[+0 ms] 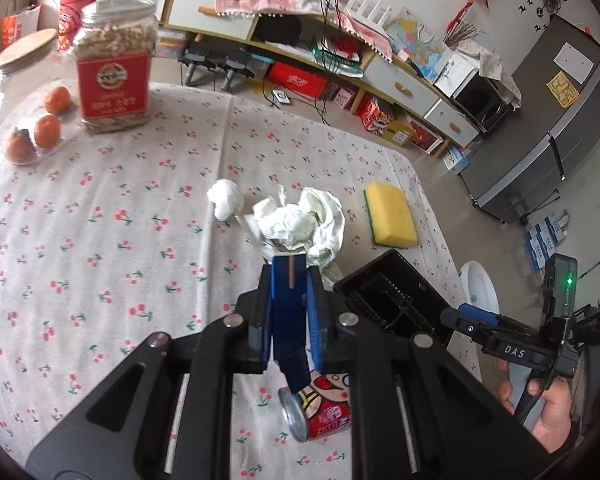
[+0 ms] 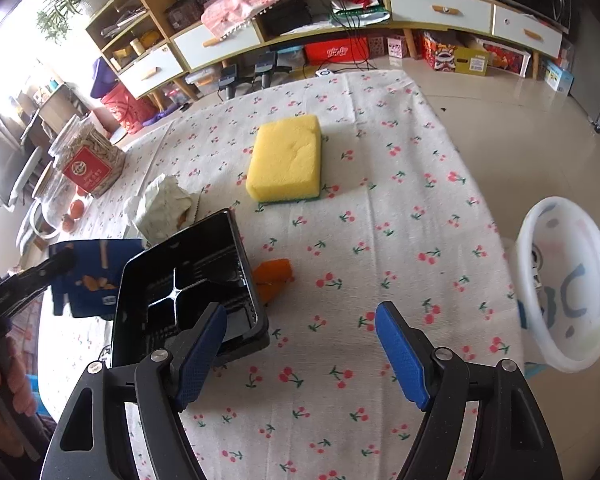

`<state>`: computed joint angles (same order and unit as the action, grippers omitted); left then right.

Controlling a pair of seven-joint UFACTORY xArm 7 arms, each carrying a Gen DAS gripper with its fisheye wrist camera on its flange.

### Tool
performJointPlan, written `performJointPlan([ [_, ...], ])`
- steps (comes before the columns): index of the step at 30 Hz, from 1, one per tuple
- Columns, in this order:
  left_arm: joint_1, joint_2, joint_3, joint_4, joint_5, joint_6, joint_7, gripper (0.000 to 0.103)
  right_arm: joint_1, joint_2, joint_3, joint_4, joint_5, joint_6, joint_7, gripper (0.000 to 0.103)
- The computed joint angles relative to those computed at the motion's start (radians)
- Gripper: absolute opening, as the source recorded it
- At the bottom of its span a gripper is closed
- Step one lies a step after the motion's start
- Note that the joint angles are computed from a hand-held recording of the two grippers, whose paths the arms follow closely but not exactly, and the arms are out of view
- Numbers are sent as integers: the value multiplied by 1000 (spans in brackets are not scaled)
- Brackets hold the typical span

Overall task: Collect trash
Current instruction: 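Grasp the black plastic tray with the right gripper while the left holds the box, then drop the black tray into the white bucket with the right gripper while the left drops the blue box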

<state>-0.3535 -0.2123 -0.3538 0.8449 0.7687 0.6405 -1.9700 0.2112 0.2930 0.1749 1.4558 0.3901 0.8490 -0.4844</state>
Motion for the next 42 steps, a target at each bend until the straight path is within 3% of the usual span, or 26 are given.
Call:
performJointPlan([
  [17,-3,-57,-34,-38,-37,80,21,16,1,15,34,21,124,59,-80,78],
  [25,-14,-44,-27,-40,-68,82,41,16,45,27,30,18,55,48,-82,77],
  [28,-16,-45,-26,-43,-71,80,46,16,51,26,32,13,32,41,-94,65],
  [42,-23,-12,-38,22,11,99,13,16,4,-31,19,-12,120,22,-160,63],
])
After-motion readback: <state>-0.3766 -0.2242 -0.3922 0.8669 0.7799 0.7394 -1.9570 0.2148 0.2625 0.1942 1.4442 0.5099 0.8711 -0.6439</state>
